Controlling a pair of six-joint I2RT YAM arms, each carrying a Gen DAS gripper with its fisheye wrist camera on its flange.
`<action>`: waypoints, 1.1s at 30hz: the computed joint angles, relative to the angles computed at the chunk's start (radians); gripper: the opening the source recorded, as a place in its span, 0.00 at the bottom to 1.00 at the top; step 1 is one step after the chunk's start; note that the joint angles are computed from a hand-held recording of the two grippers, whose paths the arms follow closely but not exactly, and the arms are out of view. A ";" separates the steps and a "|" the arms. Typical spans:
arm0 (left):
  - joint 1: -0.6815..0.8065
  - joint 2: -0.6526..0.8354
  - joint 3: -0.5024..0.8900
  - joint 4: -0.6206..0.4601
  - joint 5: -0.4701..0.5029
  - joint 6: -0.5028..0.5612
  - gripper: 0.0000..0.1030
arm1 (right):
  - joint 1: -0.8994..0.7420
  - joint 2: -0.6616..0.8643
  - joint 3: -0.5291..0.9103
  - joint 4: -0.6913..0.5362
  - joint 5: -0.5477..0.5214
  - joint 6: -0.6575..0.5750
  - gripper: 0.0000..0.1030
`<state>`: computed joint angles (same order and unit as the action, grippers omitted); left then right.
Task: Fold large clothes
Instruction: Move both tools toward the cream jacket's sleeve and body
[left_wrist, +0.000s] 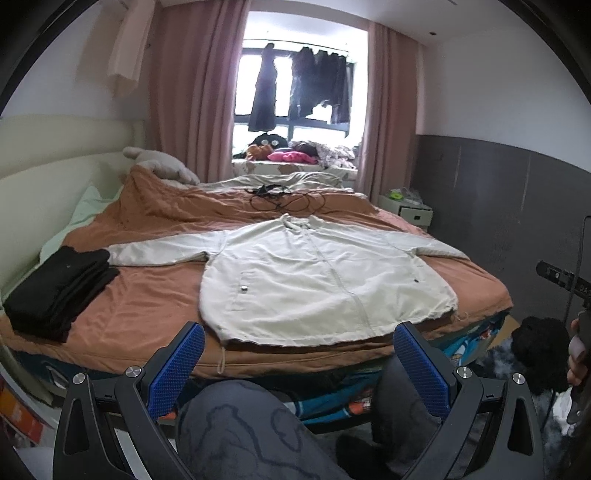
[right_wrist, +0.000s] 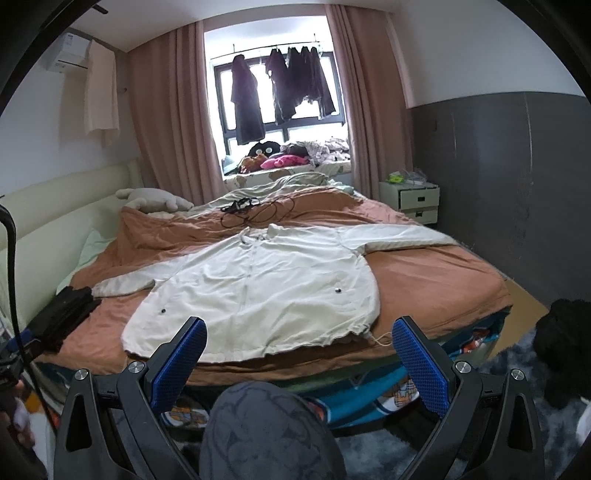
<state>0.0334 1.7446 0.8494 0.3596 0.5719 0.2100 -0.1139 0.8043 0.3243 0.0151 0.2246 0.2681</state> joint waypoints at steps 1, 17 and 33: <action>0.008 0.012 0.018 -0.011 0.004 -0.004 0.99 | -0.004 0.029 0.009 0.019 -0.009 0.002 0.98; 0.037 0.319 0.478 -0.224 -0.134 -0.034 0.99 | 0.026 0.771 0.412 0.298 -0.099 0.033 0.98; 0.063 0.941 1.518 -0.735 -0.176 -0.150 0.99 | 0.086 1.269 1.022 0.140 -0.114 0.016 0.98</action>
<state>0.0968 2.6859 2.3676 -0.3757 0.3961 0.0603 -0.0277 2.0734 1.3466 0.1553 0.1104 0.2837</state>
